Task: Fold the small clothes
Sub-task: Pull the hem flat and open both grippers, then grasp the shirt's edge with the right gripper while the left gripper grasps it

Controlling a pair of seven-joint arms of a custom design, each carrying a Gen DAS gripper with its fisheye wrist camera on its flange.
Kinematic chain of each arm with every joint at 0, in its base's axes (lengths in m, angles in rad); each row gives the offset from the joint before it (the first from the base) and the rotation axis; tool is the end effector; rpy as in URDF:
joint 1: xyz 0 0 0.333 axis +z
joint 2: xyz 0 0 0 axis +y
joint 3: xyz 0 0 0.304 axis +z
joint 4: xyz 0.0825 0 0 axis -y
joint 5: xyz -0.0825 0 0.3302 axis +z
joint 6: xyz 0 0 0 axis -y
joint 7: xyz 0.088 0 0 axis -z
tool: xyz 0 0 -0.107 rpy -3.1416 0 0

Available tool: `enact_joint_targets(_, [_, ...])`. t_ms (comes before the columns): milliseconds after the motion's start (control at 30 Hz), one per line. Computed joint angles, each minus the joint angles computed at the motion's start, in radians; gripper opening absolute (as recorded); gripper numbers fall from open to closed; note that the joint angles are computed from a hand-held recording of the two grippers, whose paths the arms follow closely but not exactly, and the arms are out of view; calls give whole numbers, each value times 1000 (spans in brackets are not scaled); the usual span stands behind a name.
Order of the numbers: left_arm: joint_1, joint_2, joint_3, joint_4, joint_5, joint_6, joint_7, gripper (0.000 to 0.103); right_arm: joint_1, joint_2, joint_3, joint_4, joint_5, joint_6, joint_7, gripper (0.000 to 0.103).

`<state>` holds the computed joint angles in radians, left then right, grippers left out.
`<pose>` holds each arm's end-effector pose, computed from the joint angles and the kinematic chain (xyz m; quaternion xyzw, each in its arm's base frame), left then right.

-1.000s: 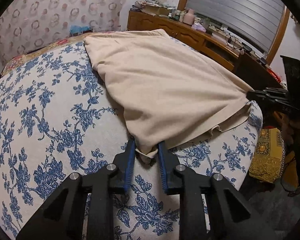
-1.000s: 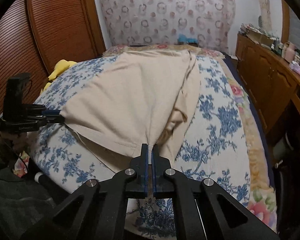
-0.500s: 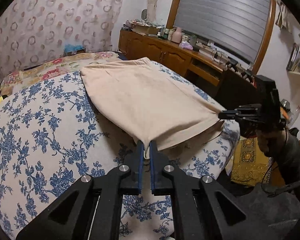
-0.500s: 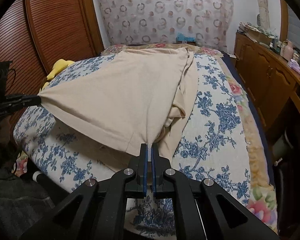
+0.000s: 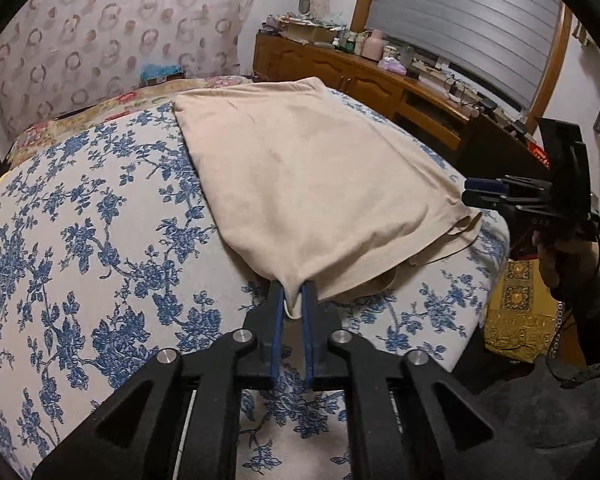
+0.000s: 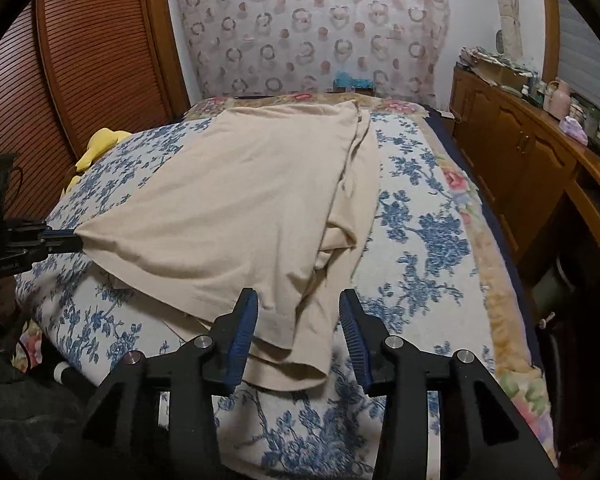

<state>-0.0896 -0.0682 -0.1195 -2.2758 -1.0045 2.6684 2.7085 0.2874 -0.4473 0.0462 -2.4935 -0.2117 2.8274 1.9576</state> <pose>0.4887 -0.0790 0.4441 -0.4597 0.8083 -0.3557 0.0940 0.3847 0.1472 0.5495 -0.6920 0.6104 -0.2272 0.3114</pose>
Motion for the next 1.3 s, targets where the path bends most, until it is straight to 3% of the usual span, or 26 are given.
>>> enact_joint_targets(233, [-4, 1, 3, 7, -43, 32, 29, 43, -37, 48, 28, 30, -41, -38, 34, 46])
enact_joint_targets(633, [1, 62, -21, 35, 43, 85, -45, 47, -6, 33, 2, 2, -8, -42, 25, 46])
enact_joint_targets(733, [3, 71, -26, 36, 60, 88, -58, 47, 53, 38, -49, -1, 58, -18, -52, 46])
enact_joint_targets(833, [7, 80, -28, 40, 67, 79, -64, 47, 43, 42, -34, -4, 62, -15, -68, 46])
enact_joint_targets(933, [14, 90, -29, 49, 62, 55, -66, 47, 51, 46, -41, -9, 85, 4, -88, 34])
enact_joint_targets(1033, [21, 95, -30, 56, 39, 31, -48, 47, 64, 52, -53, -12, 111, 19, -113, 13])
enact_joint_targets(1100, [25, 97, -30, 62, 29, 14, -30, 47, 91, 56, -74, -14, 151, 33, -145, 7])
enact_joint_targets(1167, [29, 99, -30, 71, 18, -23, -11, 39, 117, 56, -99, -25, 191, 65, -185, 6])
enact_joint_targets(1233, [37, 105, -26, 88, 15, -83, 4, 19, 155, 52, -134, -37, 243, 108, -231, 5])
enact_joint_targets(1300, [40, 104, -27, 101, 10, -104, 19, 9, 186, 46, -165, -44, 286, 148, -268, 5])
